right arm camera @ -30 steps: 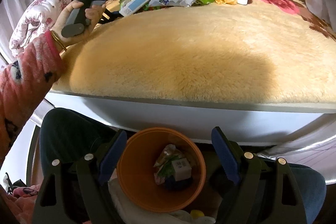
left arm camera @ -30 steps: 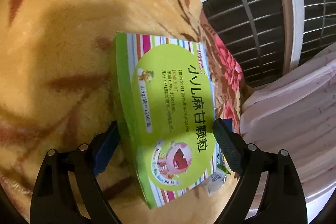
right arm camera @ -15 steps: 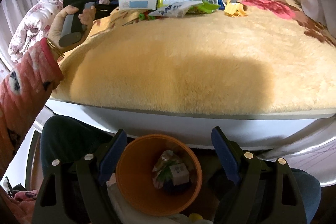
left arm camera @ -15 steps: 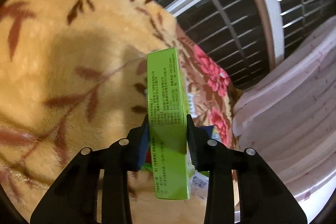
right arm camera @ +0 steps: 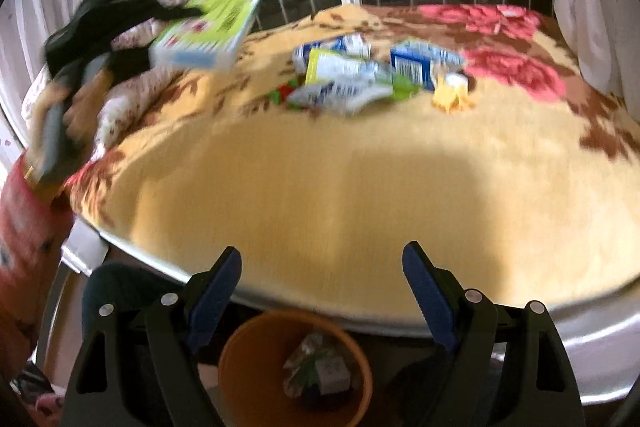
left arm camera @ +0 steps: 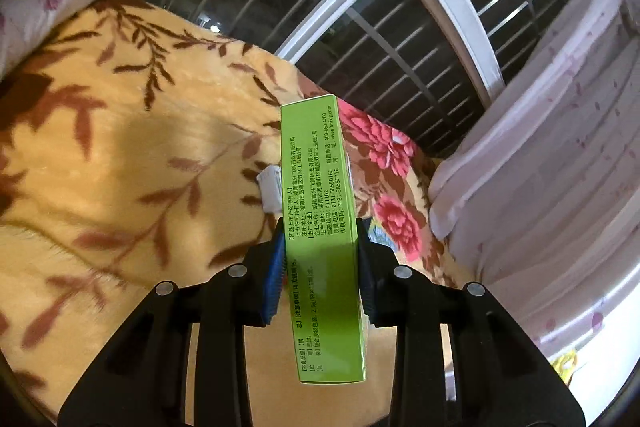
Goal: Collect trash
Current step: 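Lift the green box with the left gripper while the right grasps the white milk-drink wrapper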
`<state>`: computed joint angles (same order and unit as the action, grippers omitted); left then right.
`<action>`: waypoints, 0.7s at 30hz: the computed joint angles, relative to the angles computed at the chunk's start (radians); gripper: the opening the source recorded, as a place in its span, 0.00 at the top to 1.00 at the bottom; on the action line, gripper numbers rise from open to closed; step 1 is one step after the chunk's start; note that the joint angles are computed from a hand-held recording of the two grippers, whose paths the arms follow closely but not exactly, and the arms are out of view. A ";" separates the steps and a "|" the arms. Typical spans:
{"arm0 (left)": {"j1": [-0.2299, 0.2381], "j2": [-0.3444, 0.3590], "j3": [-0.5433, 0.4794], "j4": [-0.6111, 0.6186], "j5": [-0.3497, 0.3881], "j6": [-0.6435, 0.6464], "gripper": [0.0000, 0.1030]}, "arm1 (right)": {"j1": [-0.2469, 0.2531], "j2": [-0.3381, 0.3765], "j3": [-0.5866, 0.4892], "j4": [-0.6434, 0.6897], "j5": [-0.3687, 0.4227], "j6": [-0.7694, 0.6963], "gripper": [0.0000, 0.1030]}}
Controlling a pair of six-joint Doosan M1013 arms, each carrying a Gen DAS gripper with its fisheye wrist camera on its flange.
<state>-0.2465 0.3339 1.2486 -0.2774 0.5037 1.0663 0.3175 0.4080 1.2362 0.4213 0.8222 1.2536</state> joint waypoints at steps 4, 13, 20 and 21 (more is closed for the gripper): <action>-0.018 -0.040 0.038 0.080 0.012 -0.042 0.70 | 0.008 0.039 -0.073 -0.040 -0.022 0.005 0.21; -0.048 -0.100 0.114 0.203 -0.013 -0.110 0.70 | 0.010 0.189 -0.312 -0.069 0.088 0.087 0.21; -0.056 -0.110 0.133 0.216 -0.006 -0.109 0.70 | -0.001 0.341 -0.547 -0.066 0.298 0.228 0.53; -0.055 -0.110 0.134 0.213 -0.004 -0.105 0.70 | -0.003 0.352 -0.564 -0.053 0.321 0.231 0.58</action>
<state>-0.3017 0.2237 1.3831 -0.0645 0.5001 0.9615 0.3140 0.7598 0.6720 0.3686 1.1428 1.4849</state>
